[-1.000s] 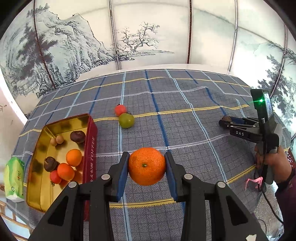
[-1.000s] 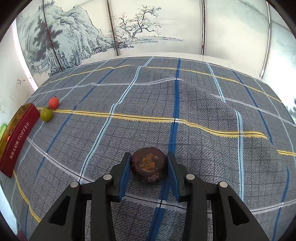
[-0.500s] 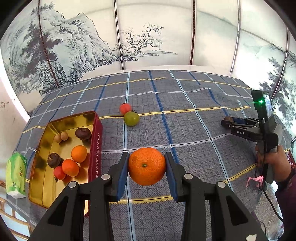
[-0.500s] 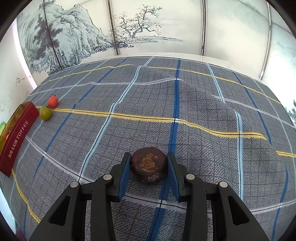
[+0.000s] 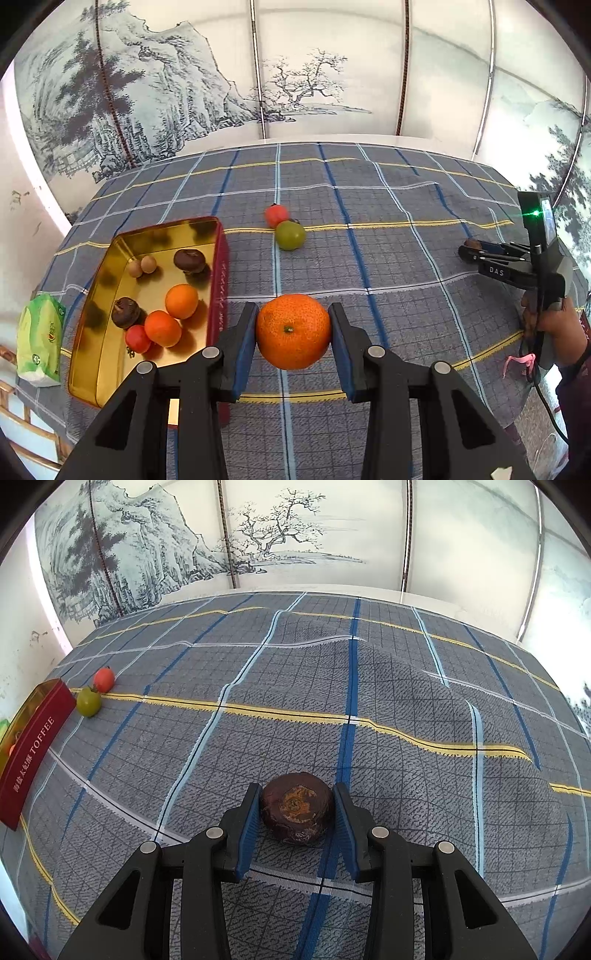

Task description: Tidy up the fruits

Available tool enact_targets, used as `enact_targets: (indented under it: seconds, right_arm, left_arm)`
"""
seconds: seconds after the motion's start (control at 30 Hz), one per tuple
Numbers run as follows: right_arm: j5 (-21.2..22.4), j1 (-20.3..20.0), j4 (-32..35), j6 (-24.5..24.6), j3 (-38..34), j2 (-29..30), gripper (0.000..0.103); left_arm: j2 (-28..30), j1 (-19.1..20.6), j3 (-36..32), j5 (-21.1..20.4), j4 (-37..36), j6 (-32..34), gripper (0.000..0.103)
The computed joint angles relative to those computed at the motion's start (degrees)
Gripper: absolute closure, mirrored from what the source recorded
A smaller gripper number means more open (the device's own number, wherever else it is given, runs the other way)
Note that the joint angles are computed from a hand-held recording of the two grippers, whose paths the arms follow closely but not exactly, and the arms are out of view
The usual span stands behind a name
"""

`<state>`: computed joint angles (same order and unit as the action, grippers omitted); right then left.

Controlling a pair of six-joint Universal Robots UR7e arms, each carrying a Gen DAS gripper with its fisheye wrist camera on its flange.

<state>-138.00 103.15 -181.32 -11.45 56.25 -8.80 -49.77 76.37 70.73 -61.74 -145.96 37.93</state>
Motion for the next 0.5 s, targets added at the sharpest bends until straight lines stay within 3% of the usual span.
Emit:
enact_targets:
  seconds: [0.5]
  right_arm:
    - [-0.93, 0.11, 0.45, -0.59, -0.93, 0.52, 0.064]
  left_arm:
    - [1.1, 1.15, -3.28, 1.36, 0.46, -0.97, 0.068]
